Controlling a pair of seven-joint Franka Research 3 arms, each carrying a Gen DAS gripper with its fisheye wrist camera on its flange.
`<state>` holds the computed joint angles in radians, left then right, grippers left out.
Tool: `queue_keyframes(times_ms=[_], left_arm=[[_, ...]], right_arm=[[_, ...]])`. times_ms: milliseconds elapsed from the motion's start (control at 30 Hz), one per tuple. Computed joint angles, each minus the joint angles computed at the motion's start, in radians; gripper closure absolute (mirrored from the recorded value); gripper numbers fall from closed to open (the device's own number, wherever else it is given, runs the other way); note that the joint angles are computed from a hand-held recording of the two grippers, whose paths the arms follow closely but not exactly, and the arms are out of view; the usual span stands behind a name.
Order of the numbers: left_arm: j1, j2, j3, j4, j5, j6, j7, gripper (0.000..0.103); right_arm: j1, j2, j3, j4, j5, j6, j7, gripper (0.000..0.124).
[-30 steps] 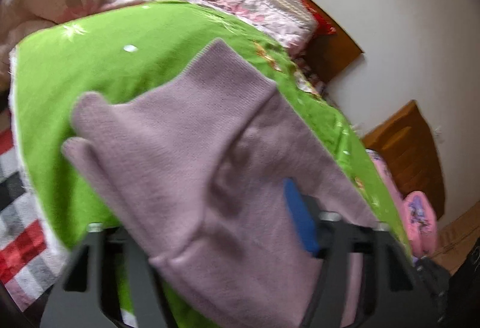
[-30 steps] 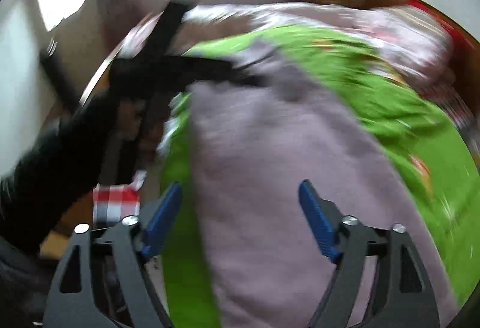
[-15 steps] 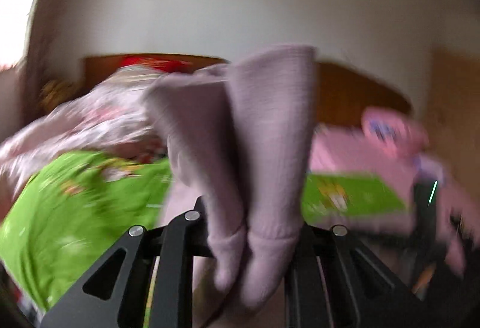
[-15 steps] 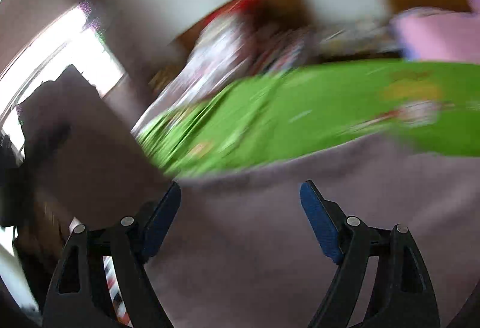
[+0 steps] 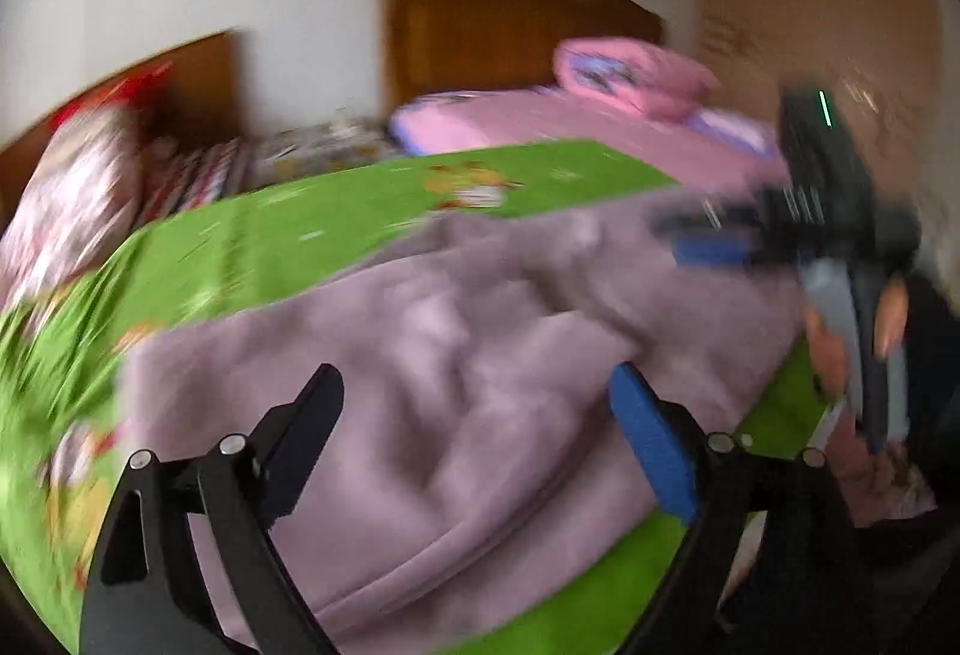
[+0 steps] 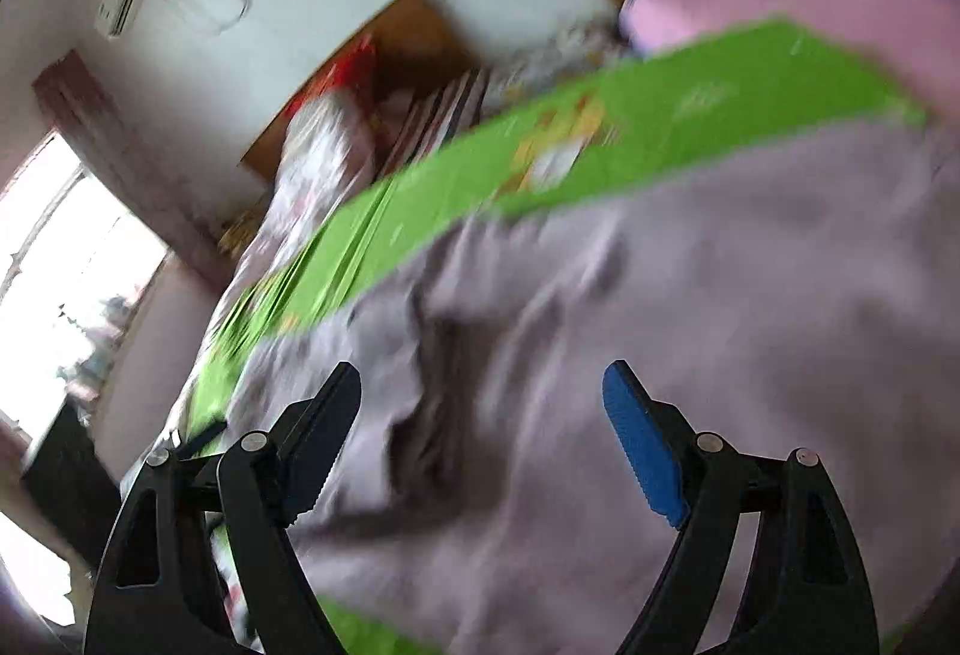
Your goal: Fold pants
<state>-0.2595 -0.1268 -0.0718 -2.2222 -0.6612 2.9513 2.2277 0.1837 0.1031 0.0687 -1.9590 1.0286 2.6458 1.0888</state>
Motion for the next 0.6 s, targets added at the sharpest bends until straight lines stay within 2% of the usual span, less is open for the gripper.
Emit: queue_keyframes(times_ms=[33, 100, 167, 267, 333, 433, 467, 533, 567, 600], left_arm=[[0.029, -0.036, 0.005, -0.030, 0.024, -0.013, -0.061, 0.009], [0.086, -0.093, 0.017, -0.082, 0.107, -0.038, -0.192, 0.008], [0.170, -0.149, 0.006, -0.139, 0.242, -0.067, -0.355, 0.008], [0.229, -0.194, 0.016, -0.203, 0.344, -0.063, -0.475, 0.008], [0.210, -0.206, 0.053, -0.228, 0.350, -0.044, -0.494, 0.008], [0.141, -0.199, 0.129, -0.240, 0.323, -0.030, -0.482, 0.008], [0.128, -0.200, 0.139, -0.243, 0.328, -0.030, -0.475, 0.008], [0.109, -0.220, 0.154, -0.264, 0.343, -0.022, -0.453, 0.008], [0.107, -0.226, 0.151, -0.273, 0.358, -0.013, -0.453, 0.008], [0.107, -0.233, 0.148, -0.281, 0.373, -0.011, -0.460, 0.007]], right_arm=[[-0.004, 0.009, 0.002, 0.006, 0.005, -0.077, 0.008, 0.043], [0.002, -0.003, 0.006, -0.007, -0.003, -0.137, 0.026, 0.042], [0.025, -0.016, 0.009, -0.025, -0.101, -0.152, 0.067, 0.042], [0.037, -0.017, 0.006, -0.007, -0.165, -0.192, 0.099, 0.042], [0.037, 0.014, 0.008, 0.040, -0.166, -0.244, 0.083, 0.042], [0.053, 0.076, 0.019, 0.113, -0.225, -0.250, 0.111, 0.042], [0.050, 0.098, 0.023, 0.136, -0.214, -0.254, 0.118, 0.046], [0.039, 0.115, 0.026, 0.153, -0.195, -0.259, 0.131, 0.076], [0.035, 0.124, 0.027, 0.164, -0.193, -0.263, 0.140, 0.097], [0.029, 0.126, 0.031, 0.163, -0.175, -0.265, 0.134, 0.102]])
